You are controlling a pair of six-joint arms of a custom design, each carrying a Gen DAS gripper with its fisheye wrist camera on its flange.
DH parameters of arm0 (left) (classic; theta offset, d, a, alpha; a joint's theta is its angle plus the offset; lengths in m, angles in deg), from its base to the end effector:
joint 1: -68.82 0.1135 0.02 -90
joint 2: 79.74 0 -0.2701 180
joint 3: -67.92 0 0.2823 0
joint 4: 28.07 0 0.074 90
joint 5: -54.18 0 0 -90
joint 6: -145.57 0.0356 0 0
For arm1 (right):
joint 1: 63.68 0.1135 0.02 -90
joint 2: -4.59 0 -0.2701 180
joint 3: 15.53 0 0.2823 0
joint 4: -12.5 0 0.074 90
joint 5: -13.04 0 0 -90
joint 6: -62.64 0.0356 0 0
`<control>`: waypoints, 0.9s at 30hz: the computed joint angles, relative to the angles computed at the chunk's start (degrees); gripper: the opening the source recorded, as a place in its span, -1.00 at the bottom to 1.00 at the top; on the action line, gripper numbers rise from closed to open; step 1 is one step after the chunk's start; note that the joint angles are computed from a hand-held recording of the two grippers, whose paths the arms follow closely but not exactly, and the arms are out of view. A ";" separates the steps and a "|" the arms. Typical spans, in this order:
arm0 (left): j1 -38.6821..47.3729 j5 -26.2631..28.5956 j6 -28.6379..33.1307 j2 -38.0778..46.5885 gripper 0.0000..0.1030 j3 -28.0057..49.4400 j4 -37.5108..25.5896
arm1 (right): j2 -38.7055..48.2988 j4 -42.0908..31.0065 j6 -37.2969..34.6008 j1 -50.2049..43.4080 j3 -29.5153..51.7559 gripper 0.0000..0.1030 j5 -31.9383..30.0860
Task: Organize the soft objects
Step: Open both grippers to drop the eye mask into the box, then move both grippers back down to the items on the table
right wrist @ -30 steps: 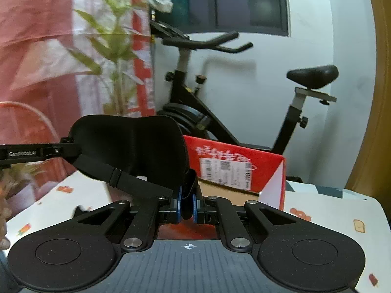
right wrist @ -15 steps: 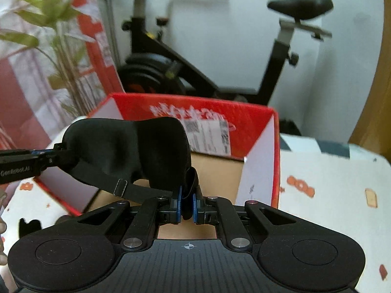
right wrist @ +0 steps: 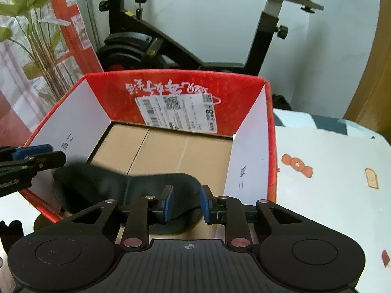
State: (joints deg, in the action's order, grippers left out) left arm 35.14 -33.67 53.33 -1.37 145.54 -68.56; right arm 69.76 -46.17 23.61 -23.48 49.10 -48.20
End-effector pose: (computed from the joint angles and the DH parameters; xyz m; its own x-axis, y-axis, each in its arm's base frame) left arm 0.2741 -0.1842 0.3021 -0.5707 0.3334 -0.7504 0.5558 0.8296 -0.0541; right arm 0.1964 0.1436 0.2656 -0.7066 0.2945 -0.6434 0.2718 0.9525 0.1374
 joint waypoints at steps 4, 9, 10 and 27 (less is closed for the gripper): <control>-0.75 -0.83 -0.11 -4.05 0.35 -2.26 1.51 | -2.11 -0.65 2.09 3.83 -0.24 0.17 5.83; -0.28 0.39 -2.09 -12.50 0.95 -6.33 2.80 | -3.95 -4.13 7.53 11.71 0.37 0.80 14.08; -0.26 0.29 -1.96 -13.91 0.97 -6.79 2.63 | -3.92 -5.50 9.71 13.51 0.71 0.85 15.94; 9.00 7.06 1.33 -34.62 1.00 -16.97 -7.56 | 10.86 -32.89 55.20 43.74 9.09 0.99 32.69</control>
State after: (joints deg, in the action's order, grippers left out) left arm 44.13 -26.61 54.66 -35.99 128.57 -76.12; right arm 80.62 -79.06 78.80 20.25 58.18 -15.51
